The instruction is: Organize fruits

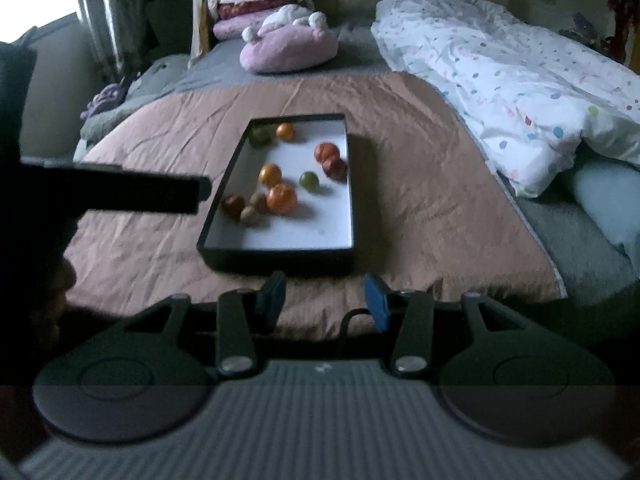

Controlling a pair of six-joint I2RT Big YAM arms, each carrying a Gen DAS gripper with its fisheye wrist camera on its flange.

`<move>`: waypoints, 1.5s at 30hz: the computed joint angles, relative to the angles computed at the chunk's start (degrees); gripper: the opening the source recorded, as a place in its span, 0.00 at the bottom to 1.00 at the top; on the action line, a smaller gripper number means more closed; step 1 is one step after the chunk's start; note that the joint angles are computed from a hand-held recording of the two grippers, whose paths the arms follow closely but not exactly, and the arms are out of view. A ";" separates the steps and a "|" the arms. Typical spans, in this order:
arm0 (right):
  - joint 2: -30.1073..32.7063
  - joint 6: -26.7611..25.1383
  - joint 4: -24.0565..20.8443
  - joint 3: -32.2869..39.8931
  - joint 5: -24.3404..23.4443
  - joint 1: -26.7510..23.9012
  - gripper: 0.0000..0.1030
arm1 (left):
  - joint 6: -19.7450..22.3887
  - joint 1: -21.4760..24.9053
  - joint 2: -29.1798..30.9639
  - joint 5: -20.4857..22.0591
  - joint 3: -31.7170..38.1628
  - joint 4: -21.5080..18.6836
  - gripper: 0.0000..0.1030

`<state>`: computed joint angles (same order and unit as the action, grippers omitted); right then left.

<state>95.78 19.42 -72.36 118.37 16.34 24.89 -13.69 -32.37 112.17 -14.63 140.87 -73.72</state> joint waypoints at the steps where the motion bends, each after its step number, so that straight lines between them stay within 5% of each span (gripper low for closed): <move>1: -0.12 -0.01 -0.19 -0.22 -0.23 0.04 0.45 | -0.08 -0.14 -0.50 0.09 -0.78 0.30 0.99; 45: 2.99 1.15 -3.56 2.68 -3.20 -0.46 0.45 | 0.67 -0.77 -1.57 1.56 -4.21 -0.97 0.99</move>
<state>98.77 20.57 -75.92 121.05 13.14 24.43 -13.03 -33.13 110.60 -13.07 136.66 -74.69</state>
